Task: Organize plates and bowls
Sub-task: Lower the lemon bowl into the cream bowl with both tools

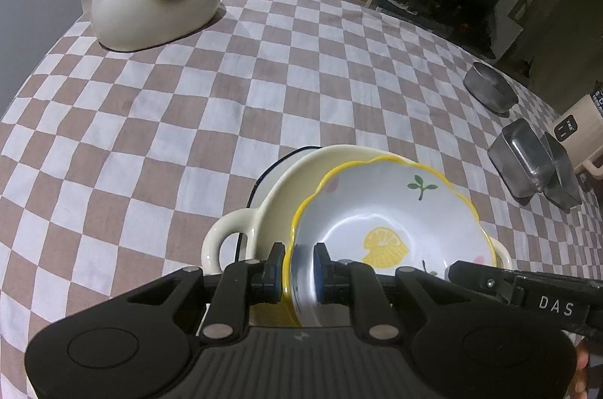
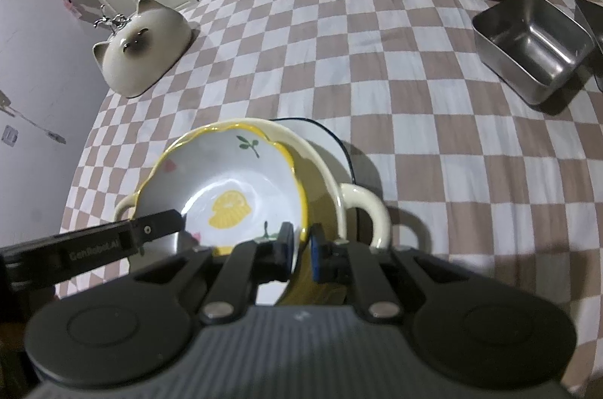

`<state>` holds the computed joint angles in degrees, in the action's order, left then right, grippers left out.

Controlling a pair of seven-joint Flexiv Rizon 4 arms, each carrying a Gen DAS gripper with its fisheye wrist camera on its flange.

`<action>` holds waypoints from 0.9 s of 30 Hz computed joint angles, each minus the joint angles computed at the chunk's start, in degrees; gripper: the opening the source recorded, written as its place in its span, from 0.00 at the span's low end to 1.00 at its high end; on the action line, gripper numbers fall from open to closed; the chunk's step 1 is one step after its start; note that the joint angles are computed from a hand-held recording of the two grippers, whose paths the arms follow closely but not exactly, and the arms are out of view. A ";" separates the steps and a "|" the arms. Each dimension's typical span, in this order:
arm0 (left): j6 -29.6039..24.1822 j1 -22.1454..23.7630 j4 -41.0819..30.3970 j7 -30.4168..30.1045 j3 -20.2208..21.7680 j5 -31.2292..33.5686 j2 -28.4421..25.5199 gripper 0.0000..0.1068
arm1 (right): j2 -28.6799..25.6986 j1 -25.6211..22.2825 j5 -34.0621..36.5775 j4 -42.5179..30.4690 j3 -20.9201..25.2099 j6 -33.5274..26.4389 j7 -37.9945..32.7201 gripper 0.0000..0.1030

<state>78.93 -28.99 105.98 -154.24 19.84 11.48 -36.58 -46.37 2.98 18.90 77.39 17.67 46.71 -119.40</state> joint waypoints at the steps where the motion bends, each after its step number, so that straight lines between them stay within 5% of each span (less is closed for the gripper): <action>1: -0.07 0.09 -0.04 0.04 -0.05 -0.02 -0.03 0.15 | 0.06 0.06 0.03 0.12 -0.04 0.06 0.12 0.12; 27: 0.23 2.19 0.21 3.78 -2.51 -2.43 -0.47 0.16 | -0.51 1.30 -1.92 0.05 -0.69 0.07 4.29 0.14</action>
